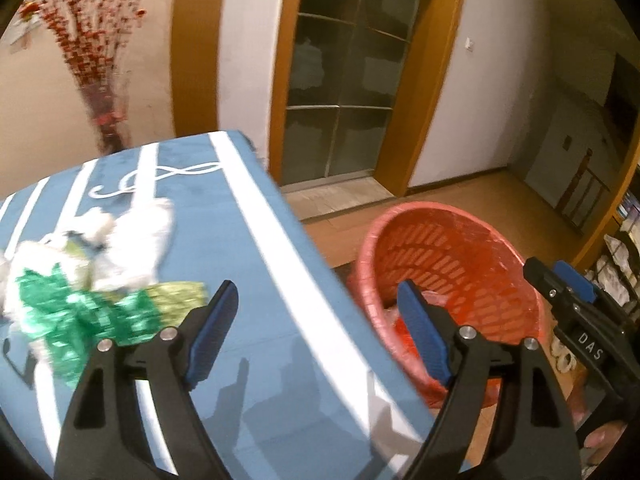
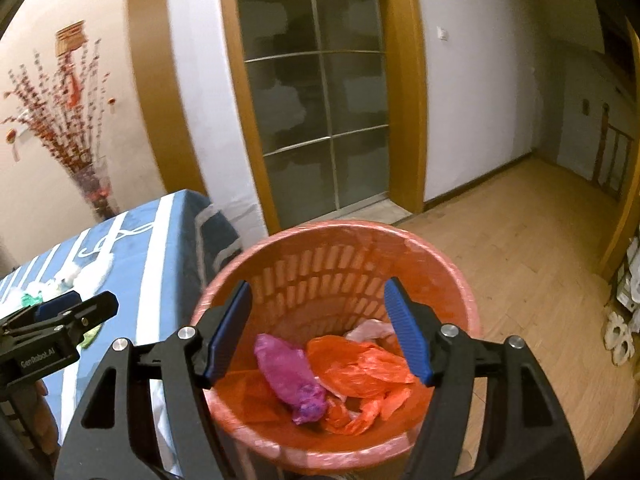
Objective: Collect trash
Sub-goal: 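Grasp the clear bag with the left tool while the right tool grasps the green bag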
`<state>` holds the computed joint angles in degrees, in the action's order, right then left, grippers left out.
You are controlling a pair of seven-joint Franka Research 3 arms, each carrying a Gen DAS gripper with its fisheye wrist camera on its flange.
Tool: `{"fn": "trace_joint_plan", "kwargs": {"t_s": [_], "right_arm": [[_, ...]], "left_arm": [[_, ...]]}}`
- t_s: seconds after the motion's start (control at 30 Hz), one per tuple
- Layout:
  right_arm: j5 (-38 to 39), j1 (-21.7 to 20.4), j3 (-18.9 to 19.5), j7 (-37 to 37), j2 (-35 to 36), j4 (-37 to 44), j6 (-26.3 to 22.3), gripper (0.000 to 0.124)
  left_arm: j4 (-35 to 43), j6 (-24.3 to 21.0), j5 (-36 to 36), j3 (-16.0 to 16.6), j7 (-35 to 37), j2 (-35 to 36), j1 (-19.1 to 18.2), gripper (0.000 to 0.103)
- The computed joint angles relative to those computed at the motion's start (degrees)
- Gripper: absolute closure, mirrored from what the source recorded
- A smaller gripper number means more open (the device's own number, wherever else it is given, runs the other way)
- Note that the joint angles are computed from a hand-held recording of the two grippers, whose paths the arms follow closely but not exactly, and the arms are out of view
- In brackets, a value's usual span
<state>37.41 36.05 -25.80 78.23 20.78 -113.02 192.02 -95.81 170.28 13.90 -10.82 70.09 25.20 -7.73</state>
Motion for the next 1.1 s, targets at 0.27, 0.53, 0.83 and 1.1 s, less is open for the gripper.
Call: {"fn": "trace_joint_plan", "kwargs": {"t_s": [0.27, 0.53, 0.83, 1.1], "right_arm": [[-6.5, -9.4, 14.6, -0.9, -0.7, 2.6, -1.0, 0.056], [-15.3, -17.4, 28.4, -0.6, 3.0, 8.8, -5.8, 0.056], [-17.2, -21.3, 37.6, -3.9, 9.6, 19.0, -13.8, 0.06], [-17.4, -17.8, 35.1, -3.5, 16.1, 30.4, -23.2, 0.072]], "left_arm": [[-10.9, 4.6, 5.9, 8.5, -9.1, -8.6, -0.3, 0.023], [-16.3, 3.7, 26.9, 22.5, -32.6, -14.2, -2.8, 0.018], [-16.9, 1.6, 35.2, 22.7, -39.3, -14.9, 4.9, 0.018], [-14.5, 1.2, 23.3, 13.8, -26.4, -11.4, 15.3, 0.018]]}}
